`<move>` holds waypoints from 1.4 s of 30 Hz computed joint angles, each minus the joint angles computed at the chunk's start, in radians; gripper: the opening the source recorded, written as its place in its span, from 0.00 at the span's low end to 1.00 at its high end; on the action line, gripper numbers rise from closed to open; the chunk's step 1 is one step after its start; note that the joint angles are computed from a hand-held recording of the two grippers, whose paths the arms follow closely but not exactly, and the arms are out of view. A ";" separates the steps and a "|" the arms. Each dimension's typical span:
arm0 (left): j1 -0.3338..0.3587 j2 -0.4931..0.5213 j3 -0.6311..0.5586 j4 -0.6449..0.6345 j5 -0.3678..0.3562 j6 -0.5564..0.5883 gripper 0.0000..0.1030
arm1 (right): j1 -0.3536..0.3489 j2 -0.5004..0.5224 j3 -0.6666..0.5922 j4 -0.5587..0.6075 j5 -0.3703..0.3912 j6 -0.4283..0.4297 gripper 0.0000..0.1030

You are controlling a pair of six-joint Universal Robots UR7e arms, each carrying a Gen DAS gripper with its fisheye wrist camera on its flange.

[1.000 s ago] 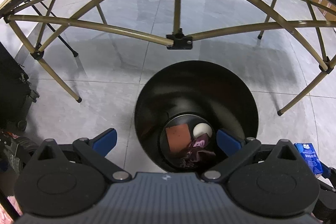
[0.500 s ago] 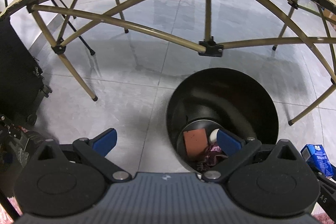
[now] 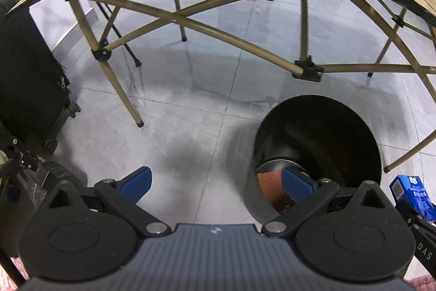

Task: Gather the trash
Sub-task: 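Move the right tool over the bin and open it to drop the tissue pack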

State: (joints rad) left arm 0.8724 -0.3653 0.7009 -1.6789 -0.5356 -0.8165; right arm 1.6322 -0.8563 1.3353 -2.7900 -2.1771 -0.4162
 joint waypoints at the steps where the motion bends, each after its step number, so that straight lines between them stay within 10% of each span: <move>1: 0.001 -0.008 0.010 -0.002 0.001 -0.005 1.00 | 0.004 0.005 -0.006 0.003 0.003 0.000 0.49; 35: 0.043 -0.172 0.220 -0.014 0.023 -0.119 1.00 | 0.065 0.206 -0.229 0.160 0.017 0.042 0.50; 37: 0.042 -0.176 0.227 -0.019 0.024 -0.120 1.00 | 0.064 0.211 -0.237 0.166 0.008 0.057 0.60; 39: 0.042 -0.177 0.229 -0.019 0.024 -0.122 1.00 | 0.064 0.216 -0.246 0.170 -0.003 0.063 0.99; 42: 0.042 -0.178 0.231 -0.023 0.025 -0.118 1.00 | 0.064 0.214 -0.242 0.160 -0.007 0.064 1.00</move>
State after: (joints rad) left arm 0.9145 -0.5435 0.9322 -1.7020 -0.5110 -0.9347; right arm 1.6963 -0.6419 1.0938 -2.6296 -2.1844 -0.3521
